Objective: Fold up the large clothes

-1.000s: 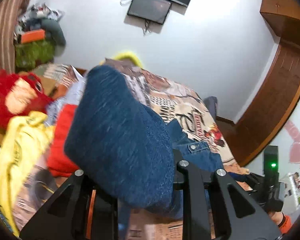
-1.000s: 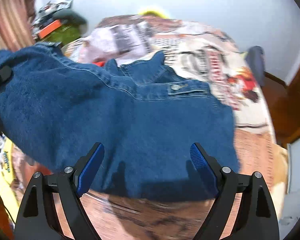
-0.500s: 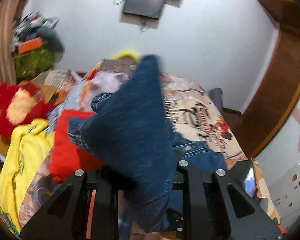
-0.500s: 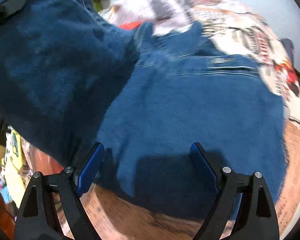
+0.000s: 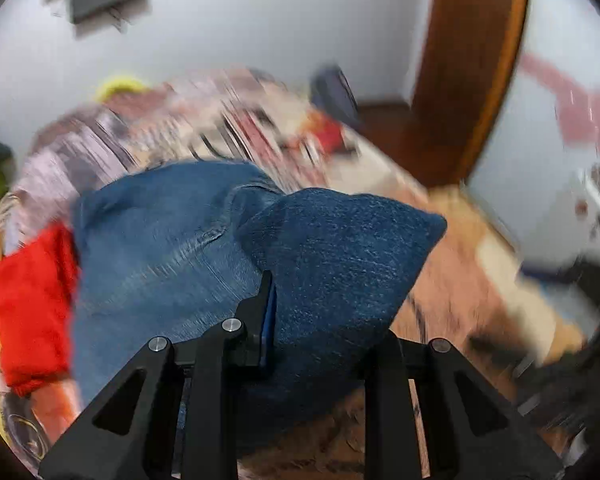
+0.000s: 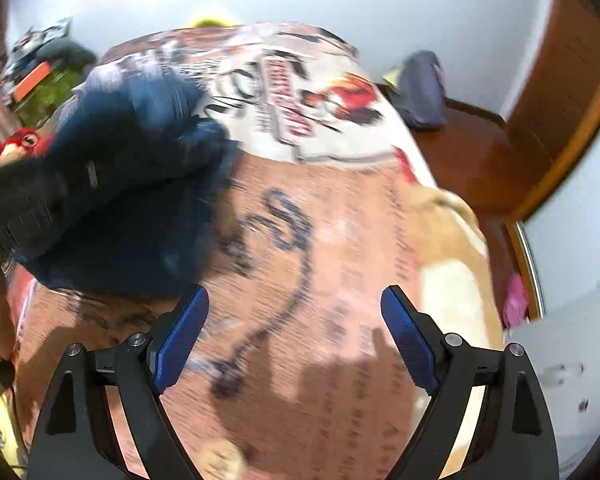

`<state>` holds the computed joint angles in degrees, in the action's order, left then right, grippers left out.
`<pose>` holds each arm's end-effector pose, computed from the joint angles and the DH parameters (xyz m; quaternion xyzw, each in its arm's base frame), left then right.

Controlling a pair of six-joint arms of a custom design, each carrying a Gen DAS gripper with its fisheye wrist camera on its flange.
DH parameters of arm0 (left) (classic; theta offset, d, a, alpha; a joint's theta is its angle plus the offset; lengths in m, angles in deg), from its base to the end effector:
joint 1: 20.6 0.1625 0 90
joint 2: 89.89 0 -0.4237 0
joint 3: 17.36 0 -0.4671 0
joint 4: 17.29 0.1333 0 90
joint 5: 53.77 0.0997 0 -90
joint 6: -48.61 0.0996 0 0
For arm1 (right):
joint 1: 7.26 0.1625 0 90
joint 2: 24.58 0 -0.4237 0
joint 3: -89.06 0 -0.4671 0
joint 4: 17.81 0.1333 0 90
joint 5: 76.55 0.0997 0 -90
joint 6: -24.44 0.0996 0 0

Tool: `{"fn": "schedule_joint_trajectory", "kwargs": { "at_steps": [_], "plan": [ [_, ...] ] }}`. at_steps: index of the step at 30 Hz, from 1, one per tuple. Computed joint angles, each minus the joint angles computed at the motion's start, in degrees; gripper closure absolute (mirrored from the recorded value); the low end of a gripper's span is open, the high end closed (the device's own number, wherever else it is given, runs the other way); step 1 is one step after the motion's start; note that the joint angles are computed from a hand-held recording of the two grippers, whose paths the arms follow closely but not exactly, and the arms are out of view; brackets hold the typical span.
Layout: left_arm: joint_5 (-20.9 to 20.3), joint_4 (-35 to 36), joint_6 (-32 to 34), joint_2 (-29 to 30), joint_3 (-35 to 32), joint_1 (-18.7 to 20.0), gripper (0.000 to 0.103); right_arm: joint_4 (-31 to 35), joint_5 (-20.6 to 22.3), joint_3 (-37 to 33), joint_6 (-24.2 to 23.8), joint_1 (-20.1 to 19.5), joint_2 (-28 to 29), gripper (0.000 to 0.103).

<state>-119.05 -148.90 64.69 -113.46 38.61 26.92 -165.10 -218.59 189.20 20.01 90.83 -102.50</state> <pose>-0.4758 -0.7787 0.0083 0.4612 0.8577 -0.1251 0.1898 0.1440 -0.6238 0.4073 -0.0379 -0.8662 0.2840 0.4094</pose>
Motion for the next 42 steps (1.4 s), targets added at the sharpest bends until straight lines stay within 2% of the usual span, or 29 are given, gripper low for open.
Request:
{"fn": "schedule_joint_trajectory", "kwargs": {
  "at_steps": [2, 5, 7, 9, 10, 14, 17, 19, 22, 27, 29, 32, 37, 42],
  "plan": [
    [2.34, -0.83, 3.17, -0.64, 3.31, -0.18, 0.082, 0.43, 0.5, 1.19, 1.63, -0.56, -1.75, 0.017],
    [3.08, -2.86, 5.94, -2.4, 6.32, -0.38, 0.077, 0.05, 1.57, 2.24, 2.85, -0.4, -2.99, 0.017],
    [1.03, 0.17, 5.33, -3.76, 6.54, -0.2, 0.059, -0.36, 2.13, 2.84, 2.99, 0.23, -3.58, 0.017],
    [-2.65, 3.9, 3.72, -5.01, 6.23, -0.08, 0.048, -1.21, 2.53, 2.65, 2.48, 0.78, -3.38, 0.017],
    [-3.29, 3.6, 3.56, -6.21, 7.49, -0.06, 0.046, -2.15, 2.93, 2.33, 1.81, 1.22, -3.03, 0.017],
    [-1.88, 0.64, 3.2, -10.44, 11.55, -0.43, 0.036, -5.93, 5.2, 1.42, -1.52, 2.52, -1.55, 0.017],
    [-0.24, -1.06, 2.65, -11.76, 11.7, 0.09, 0.028, -7.63, 7.06, -0.82, -3.71, 3.3, 0.84, 0.017],
    [1.77, -2.17, 1.91, -12.12, 11.21, 0.63, 0.015, -8.26, 8.75, -2.58, -4.91, 3.58, 2.73, 0.017],
    [7.6, -3.83, 0.47, -11.42, 10.0, 1.65, 0.013, -7.08, 10.78, -5.03, -4.89, 3.07, 5.54, 0.017],
    [12.44, 3.39, -4.97, -9.87, 7.35, 3.64, 0.014, -0.54, 11.63, -6.97, -0.3, 0.86, 8.33, 0.017],
    [12.21, 3.31, -5.25, -10.36, 8.55, 4.17, 0.013, 2.06, 10.5, -6.66, 1.15, -0.09, 8.75, 0.017],
    [10.46, 1.8, -5.06, -11.58, 10.69, 4.76, 0.012, 1.95, 11.04, -4.28, 1.87, -1.05, 7.44, 0.017],
    [10.38, 1.77, -5.49, -12.47, 11.49, 4.5, 0.012, 3.94, 10.74, -2.54, 3.05, -0.89, 4.94, 0.017],
    [11.97, -2.34, -1.81, -12.23, 11.29, 3.8, 0.012, 3.25, 9.88, -3.12, 0.69, 0.44, 4.91, 0.017]
  ]
}}
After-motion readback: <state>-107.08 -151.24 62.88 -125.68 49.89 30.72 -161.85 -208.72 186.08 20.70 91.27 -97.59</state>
